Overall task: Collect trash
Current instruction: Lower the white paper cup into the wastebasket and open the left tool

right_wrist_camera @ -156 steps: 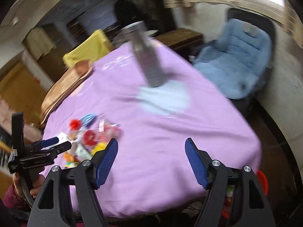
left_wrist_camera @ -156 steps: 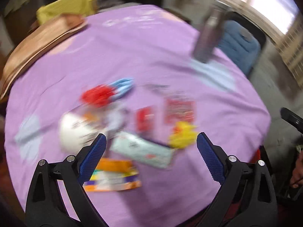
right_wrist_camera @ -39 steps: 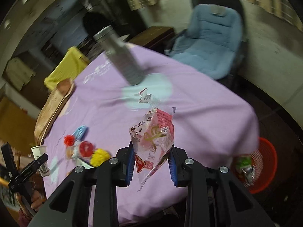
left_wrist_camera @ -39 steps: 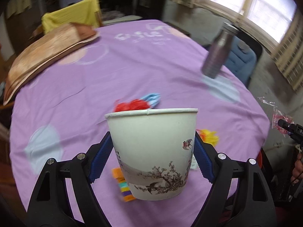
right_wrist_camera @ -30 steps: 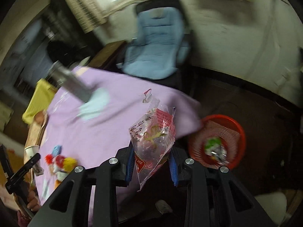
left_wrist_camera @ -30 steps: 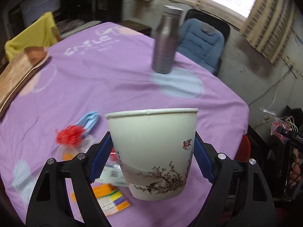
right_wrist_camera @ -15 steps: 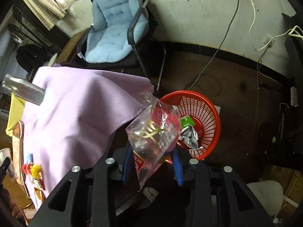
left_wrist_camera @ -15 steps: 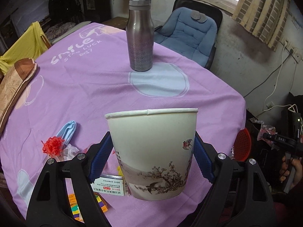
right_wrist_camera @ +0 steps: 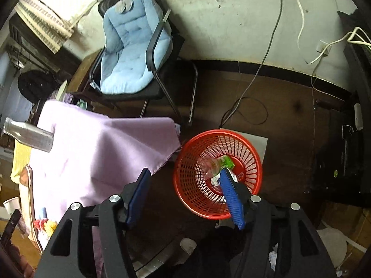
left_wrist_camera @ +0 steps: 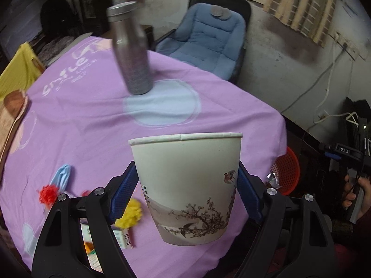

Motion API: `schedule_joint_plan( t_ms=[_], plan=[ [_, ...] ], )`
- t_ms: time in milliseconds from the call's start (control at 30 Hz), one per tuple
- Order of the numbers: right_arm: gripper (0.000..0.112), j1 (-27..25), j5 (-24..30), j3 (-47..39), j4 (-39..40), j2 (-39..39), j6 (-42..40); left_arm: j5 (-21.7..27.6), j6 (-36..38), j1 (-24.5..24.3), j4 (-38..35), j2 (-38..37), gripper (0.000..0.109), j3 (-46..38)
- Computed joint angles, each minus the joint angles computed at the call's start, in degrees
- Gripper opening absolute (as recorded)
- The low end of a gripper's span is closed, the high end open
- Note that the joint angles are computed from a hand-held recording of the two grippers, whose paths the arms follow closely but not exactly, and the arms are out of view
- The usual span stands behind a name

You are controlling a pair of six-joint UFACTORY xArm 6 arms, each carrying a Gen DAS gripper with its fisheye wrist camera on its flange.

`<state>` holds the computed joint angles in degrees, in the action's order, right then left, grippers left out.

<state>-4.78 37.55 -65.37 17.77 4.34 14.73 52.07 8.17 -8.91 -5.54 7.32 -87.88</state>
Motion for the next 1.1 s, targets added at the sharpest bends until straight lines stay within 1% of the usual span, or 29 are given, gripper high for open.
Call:
schedule_joint_plan(
  t_ms=[167,300,400,533,600,733,867,967,1100],
  plan=[
    [0.062,-1.2,-1.8,4.5,-1.9,-5.6,2.1,1.7,5.4,-4.0,-3.8,5.0,0.079,-5.4],
    [0.063,-2.8,-3.0,9.4,-4.5,-11.5,4.6,3.7,9.5,-7.8,-6.7,10.1,0.079,-11.2],
    [0.063,-4.1,-3.2,12.2,-7.1,-14.9,6.1,5.5,12.1,-10.9,-8.5,14.5,0.079,-16.2],
    [0.064,-5.9,-3.6,15.6,-8.3,-18.5,7.0,8.8,15.2,-14.7,-10.5,21.4,0.080,-24.7],
    [0.065,-7.0,-3.9,17.2,-8.5,-19.9,7.4,10.3,16.3,-16.5,-10.9,24.5,0.080,-28.5],
    [0.065,-9.3,-4.9,20.1,-8.7,-21.8,7.9,12.5,16.5,-20.0,-8.2,29.9,0.088,-35.8],
    [0.065,-10.9,-5.4,21.0,-6.9,-22.0,7.4,12.2,16.0,-21.1,-7.0,30.9,0.090,-37.5],
    [0.065,-11.2,-6.0,20.1,-5.4,-20.7,5.9,11.6,14.2,-20.5,-6.1,30.2,0.091,-36.8],
    [0.065,-9.9,-6.4,16.8,-2.1,-17.2,1.8,10.1,10.2,-18.7,-3.8,27.9,0.091,-33.9]
  ],
)
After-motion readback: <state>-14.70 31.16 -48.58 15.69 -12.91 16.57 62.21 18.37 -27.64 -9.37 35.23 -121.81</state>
